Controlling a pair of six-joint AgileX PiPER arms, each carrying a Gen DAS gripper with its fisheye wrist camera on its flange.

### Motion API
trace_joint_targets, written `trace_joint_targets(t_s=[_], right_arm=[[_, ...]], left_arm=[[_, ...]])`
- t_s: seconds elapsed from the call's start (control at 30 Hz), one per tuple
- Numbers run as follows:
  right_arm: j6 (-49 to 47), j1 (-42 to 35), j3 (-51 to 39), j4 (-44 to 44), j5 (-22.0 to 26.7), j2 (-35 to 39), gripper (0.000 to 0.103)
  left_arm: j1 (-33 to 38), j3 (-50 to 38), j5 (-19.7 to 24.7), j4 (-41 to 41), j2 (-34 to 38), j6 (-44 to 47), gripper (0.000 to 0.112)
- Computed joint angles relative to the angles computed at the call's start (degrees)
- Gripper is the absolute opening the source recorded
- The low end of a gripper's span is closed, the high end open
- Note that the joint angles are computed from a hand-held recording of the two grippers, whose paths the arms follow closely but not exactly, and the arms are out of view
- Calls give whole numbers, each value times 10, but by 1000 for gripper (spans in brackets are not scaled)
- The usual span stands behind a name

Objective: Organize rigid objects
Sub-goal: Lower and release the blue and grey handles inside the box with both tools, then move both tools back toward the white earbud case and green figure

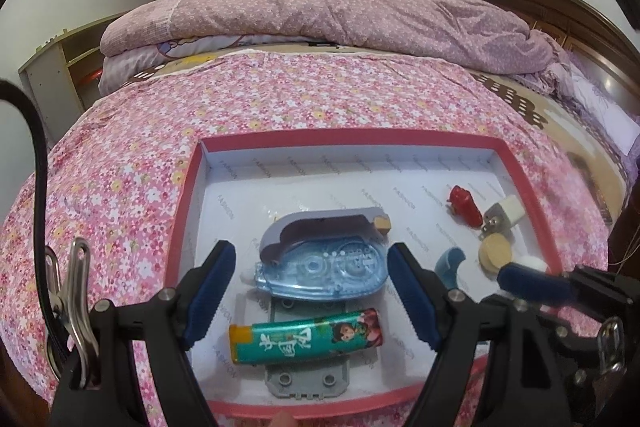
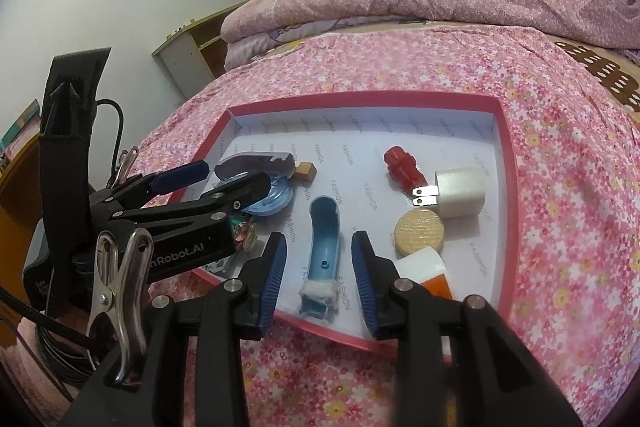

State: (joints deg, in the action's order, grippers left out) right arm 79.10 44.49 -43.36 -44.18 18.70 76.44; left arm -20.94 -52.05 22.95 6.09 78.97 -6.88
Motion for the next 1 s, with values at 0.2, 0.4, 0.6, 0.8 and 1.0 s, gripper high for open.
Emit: trace_joint_targets(t_s=[0.2,0.4,0.6,0.8,1.0], right_arm=[[16,15,12,-13,4,-21,44],[12,41,29,-11,21,-51,44],[26,79,51,-15,52,-84,44],[52,120,71,-27,88,-111,44],[90,169,95,-39,134,-139,44]], left_arm=[[-6,19,12,10,-30,-15,82],[-13,41,34,0,-70,-18,82],[-28,65,50,14,-109,-36,82],[-38,85,62,15,-141,-44,82],[-58,105,81,30,-175,-65,82]])
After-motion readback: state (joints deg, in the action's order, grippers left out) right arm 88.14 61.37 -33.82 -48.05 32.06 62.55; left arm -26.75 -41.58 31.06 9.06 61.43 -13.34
